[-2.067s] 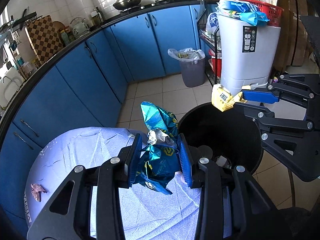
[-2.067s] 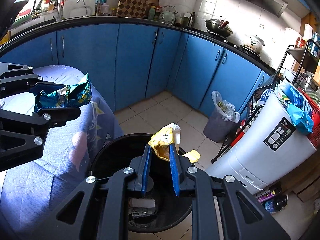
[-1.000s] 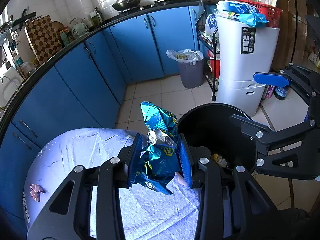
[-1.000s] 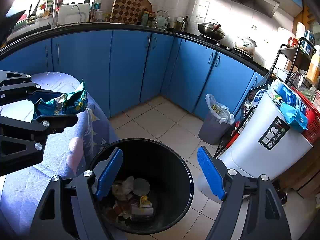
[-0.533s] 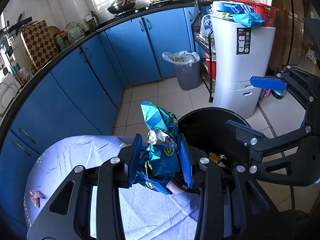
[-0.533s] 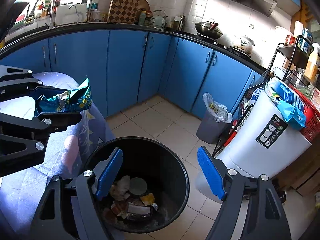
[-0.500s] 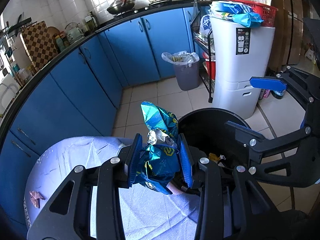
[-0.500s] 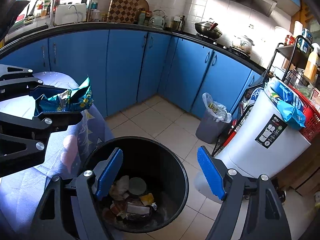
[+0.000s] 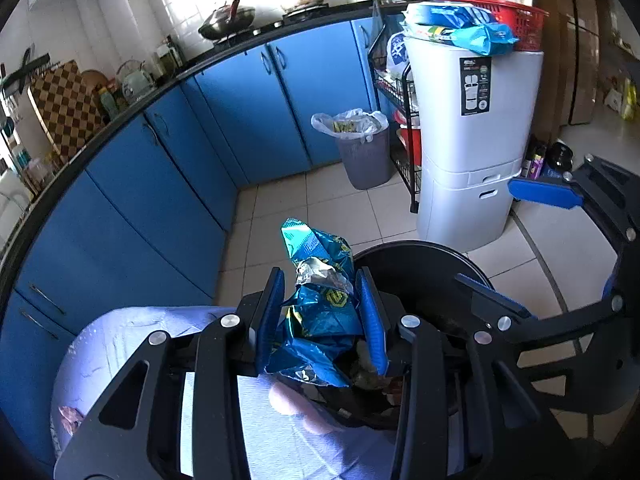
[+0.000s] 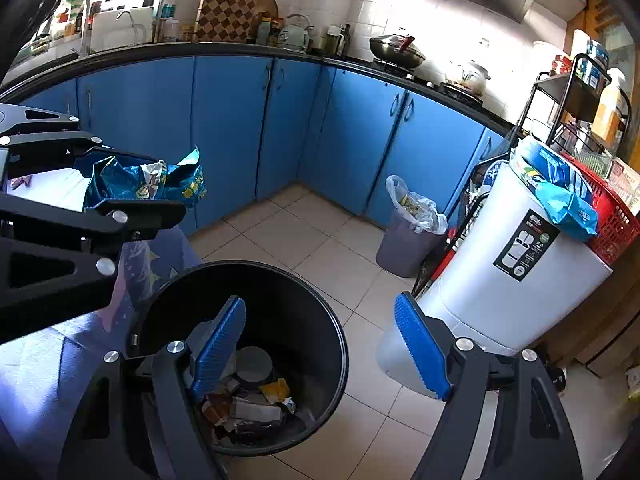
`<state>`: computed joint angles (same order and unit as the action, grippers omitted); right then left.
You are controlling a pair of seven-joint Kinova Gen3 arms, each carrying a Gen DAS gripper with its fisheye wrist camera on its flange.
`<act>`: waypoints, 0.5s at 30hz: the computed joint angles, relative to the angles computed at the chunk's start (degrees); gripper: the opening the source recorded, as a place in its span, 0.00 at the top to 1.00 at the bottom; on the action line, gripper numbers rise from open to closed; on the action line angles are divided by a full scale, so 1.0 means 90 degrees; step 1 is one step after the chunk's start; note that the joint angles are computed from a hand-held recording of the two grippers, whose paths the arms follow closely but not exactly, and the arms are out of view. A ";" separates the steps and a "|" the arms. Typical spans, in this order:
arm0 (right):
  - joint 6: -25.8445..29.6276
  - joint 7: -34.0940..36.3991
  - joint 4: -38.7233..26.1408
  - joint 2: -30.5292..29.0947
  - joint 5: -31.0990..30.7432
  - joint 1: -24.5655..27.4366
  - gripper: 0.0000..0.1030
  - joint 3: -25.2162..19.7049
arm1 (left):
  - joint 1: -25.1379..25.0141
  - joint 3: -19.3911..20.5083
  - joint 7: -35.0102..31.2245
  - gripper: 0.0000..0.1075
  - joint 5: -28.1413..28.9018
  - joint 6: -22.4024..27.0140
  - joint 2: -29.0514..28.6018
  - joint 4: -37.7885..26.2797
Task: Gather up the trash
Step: 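Move the left gripper over the bin and open it to drop the teal wrapper, then move both open grippers back over the table toward the lid and paper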
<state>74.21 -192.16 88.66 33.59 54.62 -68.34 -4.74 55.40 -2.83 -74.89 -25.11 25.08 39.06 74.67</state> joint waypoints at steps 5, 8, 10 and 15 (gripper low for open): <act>-0.0085 -0.0102 0.0156 -0.0058 -0.0002 0.0050 0.27 -0.0009 | 0.0209 -0.0286 0.0354 0.14 -0.0112 -0.0205 -0.0002 0.0098; -0.0110 -0.0125 0.0173 -0.0060 -0.0024 0.0081 0.27 -0.0026 | 0.0257 -0.0316 0.0342 0.14 -0.0193 -0.0102 0.0045 0.0034; -0.0119 -0.0139 0.0188 -0.0059 -0.0023 0.0088 0.27 -0.0028 | 0.0210 -0.0252 0.0315 0.13 -0.0200 -0.0057 0.0053 0.0027; -0.0126 -0.0146 0.0197 -0.0057 -0.0006 0.0090 0.27 -0.0033 | 0.0124 -0.0160 0.0272 0.13 -0.0193 0.0039 0.0034 0.0046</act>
<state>73.08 -193.47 90.43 33.09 54.57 -67.53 -5.04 56.52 -4.27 -72.44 -26.85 25.43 39.37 75.09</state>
